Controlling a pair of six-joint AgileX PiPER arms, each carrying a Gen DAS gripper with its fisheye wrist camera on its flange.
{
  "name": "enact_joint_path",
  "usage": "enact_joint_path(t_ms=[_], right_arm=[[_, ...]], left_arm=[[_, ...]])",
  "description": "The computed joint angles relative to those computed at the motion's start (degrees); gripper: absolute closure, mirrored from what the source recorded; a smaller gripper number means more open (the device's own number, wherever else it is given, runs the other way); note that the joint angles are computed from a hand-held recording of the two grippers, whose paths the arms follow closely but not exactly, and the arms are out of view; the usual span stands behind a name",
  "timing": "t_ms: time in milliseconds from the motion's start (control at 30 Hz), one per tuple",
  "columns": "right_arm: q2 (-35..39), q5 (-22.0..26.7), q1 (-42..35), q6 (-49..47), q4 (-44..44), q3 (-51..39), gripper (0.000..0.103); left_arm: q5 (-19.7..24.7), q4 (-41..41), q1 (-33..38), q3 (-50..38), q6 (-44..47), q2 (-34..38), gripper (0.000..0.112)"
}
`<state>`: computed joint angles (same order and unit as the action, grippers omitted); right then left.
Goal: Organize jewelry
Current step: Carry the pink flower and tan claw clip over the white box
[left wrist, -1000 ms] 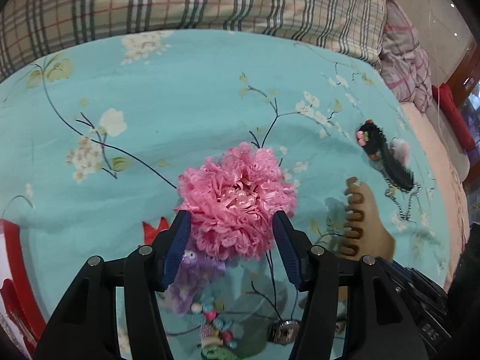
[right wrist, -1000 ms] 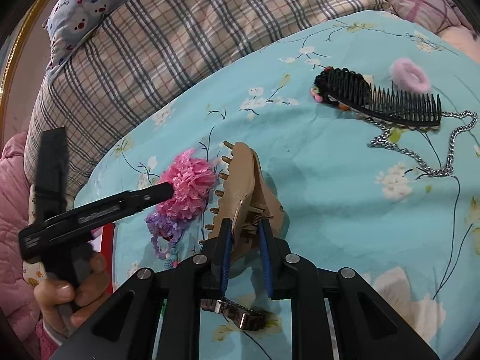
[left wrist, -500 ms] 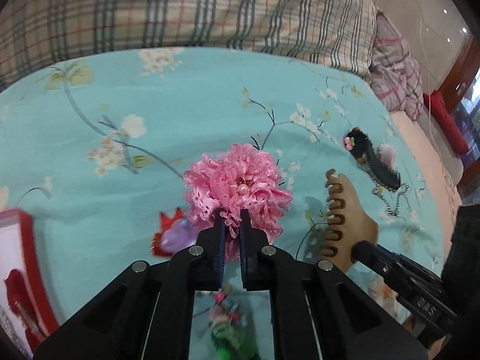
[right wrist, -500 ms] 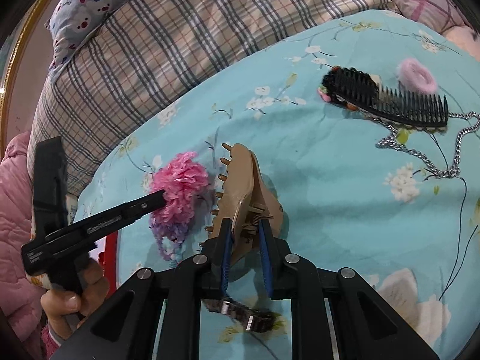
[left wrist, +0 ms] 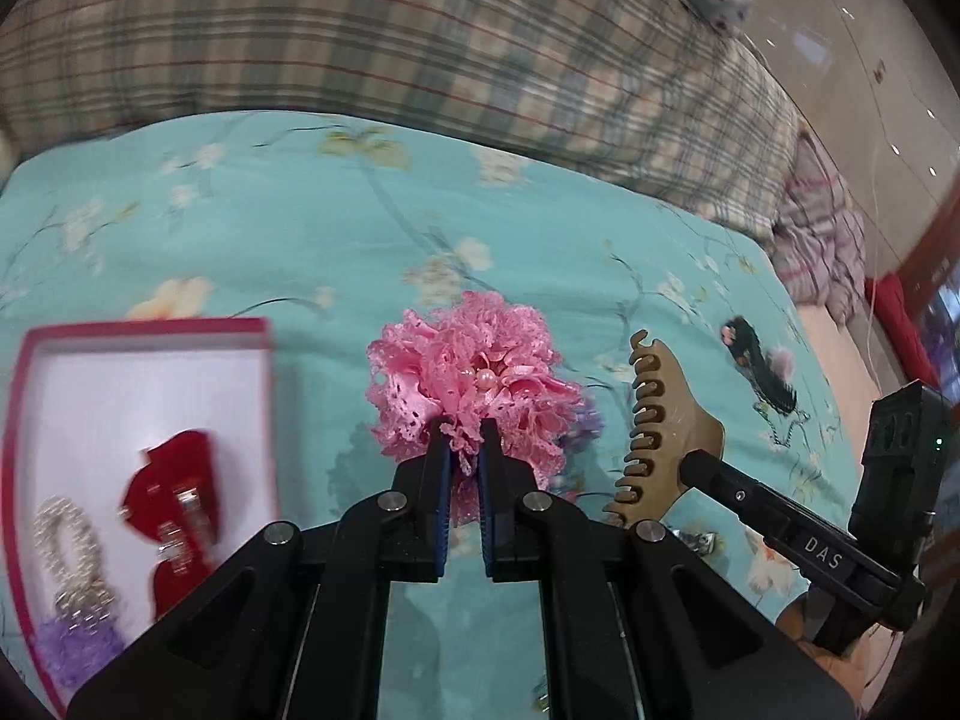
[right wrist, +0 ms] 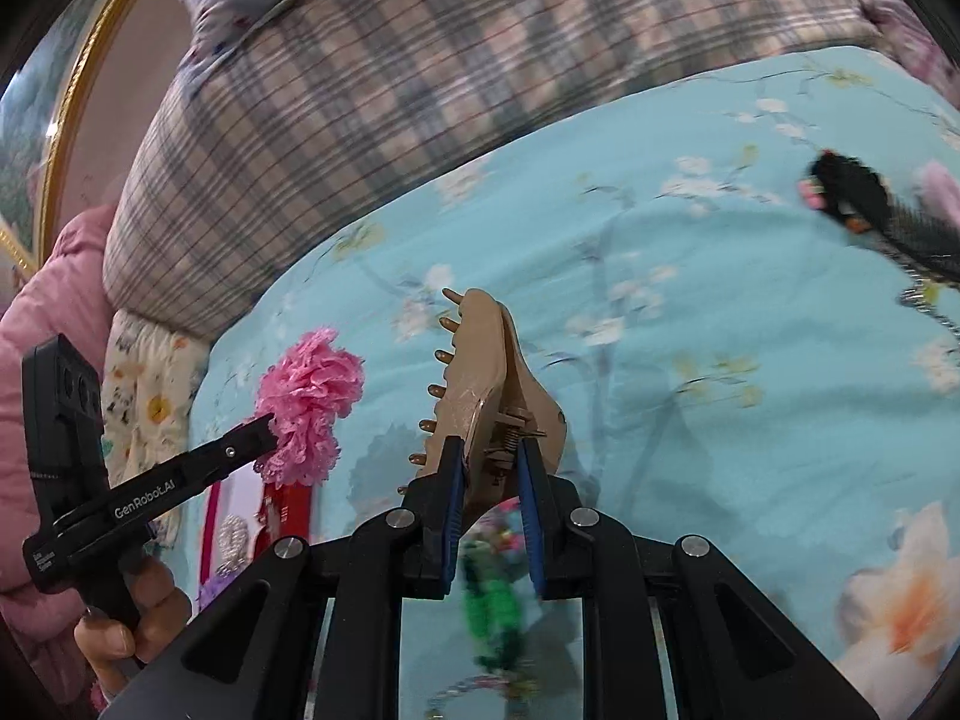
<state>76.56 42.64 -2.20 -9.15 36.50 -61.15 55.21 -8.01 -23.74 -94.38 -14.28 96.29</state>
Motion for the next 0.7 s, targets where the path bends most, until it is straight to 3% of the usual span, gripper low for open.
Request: enact_joint_path(t_ms=[367, 700], right_arm=[[4.45, -1.51, 13.4, 7.42, -4.2, -5.58, 0.086], [11.32, -1.58, 21.09, 9.78, -4.99, -12.97, 0.086]], left_arm=[[-1.86, -2.6, 8.56, 9.23, 2.44, -7.98, 0.106], [-2.23, -5.14, 18.99, 15.69, 7.25, -13.39, 0.106]])
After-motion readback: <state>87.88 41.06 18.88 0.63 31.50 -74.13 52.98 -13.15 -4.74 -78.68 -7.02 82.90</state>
